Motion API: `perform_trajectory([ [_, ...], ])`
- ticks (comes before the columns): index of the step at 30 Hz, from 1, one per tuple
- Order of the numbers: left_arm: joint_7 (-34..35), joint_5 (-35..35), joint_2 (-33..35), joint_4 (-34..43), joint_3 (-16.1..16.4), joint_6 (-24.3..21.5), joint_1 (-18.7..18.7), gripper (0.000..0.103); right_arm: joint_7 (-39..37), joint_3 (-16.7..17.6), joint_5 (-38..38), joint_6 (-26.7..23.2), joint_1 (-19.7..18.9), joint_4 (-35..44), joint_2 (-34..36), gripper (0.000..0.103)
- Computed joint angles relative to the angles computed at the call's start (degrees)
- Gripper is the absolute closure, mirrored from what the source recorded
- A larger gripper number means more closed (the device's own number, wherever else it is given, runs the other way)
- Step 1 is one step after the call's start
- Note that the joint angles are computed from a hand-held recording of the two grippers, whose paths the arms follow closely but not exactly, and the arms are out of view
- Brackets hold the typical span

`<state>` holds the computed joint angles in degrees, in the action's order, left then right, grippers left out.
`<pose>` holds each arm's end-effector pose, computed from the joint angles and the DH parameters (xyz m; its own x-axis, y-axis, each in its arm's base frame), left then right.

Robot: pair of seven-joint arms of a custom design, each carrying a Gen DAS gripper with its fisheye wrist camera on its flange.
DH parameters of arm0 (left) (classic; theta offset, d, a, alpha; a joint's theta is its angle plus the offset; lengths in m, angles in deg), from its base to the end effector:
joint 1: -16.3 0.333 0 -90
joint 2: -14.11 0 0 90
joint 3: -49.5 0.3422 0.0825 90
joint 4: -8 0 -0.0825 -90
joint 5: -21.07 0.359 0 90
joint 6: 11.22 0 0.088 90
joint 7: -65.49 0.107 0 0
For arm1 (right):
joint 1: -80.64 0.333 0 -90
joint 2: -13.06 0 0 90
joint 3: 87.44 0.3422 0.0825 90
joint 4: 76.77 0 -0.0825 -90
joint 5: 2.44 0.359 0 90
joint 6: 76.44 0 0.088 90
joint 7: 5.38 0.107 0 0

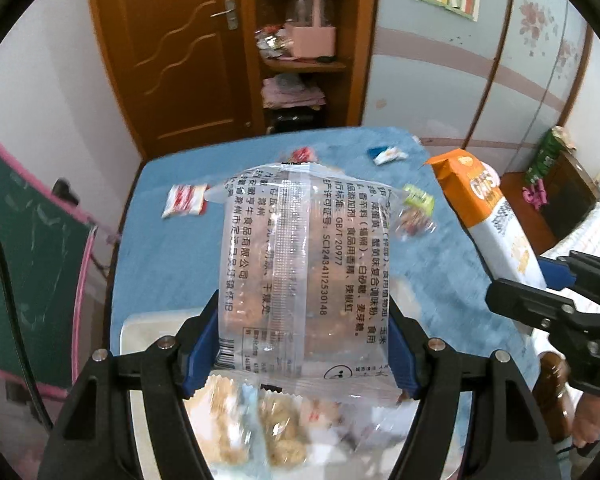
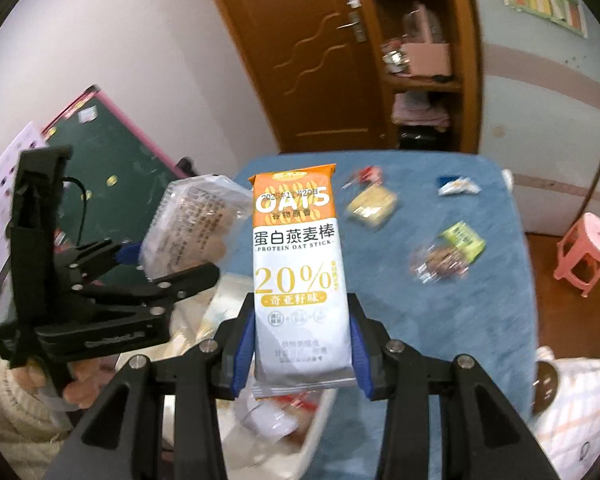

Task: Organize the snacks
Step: 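Carry both held snacks over the white tray and open both tools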

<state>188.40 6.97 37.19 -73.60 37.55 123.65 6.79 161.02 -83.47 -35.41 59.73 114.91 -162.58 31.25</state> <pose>0.6669 -0.2334 0.5615 -0.7072 -0.7070 0.0064 -0.5844 0.5794 -0.5681 0.5465 0.4134 0.5838 -0.2491 -0.9219 -0.2968 -0.7057 0.3826 -0.5964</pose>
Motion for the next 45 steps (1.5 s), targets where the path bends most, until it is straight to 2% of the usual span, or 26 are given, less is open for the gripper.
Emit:
perform_trajectory([
  [3, 0.4, -1.2, -2.7, -6.7, 0.6, 1.9, 1.5, 0.032, 2.3, 0.2, -1.2, 0.3, 1.8, 0.5, 1.5, 0.061],
  [7, 0.2, -2.5, -3.7, -9.9, 1.2, 0.2, 3.1, 0.032, 4.2, -0.1, -2.9, -2.4, 4.4, 2.5, 3.5, 0.061],
  [11, -1.2, 0.3, -5.0, -14.0, 2.4, 5.2, 2.5, 0.032, 5.3, 0.2, -2.5, -1.4, 5.2, 2.3, 3.9, 0.061],
  [14, -3.3, 0.7, -4.0, -12.8, 2.6, 3.7, 3.0, 0.032, 3.9, 1.0, -0.2, 0.4, 4.9, 2.5, 4.9, 0.061],
  [18, -4.7, 1.3, -2.4, -10.9, 2.7, 1.6, 3.2, 0.032, -0.6, 1.7, 3.6, -0.1, 4.7, 5.3, 7.5, 0.061],
  [22, -6.2, 2.5, -1.4, -9.8, 2.9, 0.7, 3.1, 0.03, -4.2, 1.2, 5.7, -1.6, 5.3, 8.8, 9.8, 0.06],
  [27, -7.4, 3.8, -1.3, -9.5, 3.0, 0.9, 2.8, 0.027, -8.6, 0.8, 8.4, -5.8, 6.1, 13.8, 12.8, 0.059],
  [30, -5.7, 1.4, -1.9, -10.1, 1.9, 2.1, 3.8, 0.026, -9.2, 0.3, 9.0, -5.9, 6.5, 14.1, 13.0, 0.059],
  [33, -4.3, -1.0, -2.6, -10.7, 1.3, 3.6, 4.5, 0.018, -8.9, -0.3, 8.7, -6.1, 6.9, 14.0, 12.8, 0.059],
  [45, -4.2, 0.5, -2.5, -10.3, 1.6, 3.5, 2.7, 0.018, -7.7, -1.0, 7.0, -7.0, 7.7, 14.0, 12.3, 0.059],
])
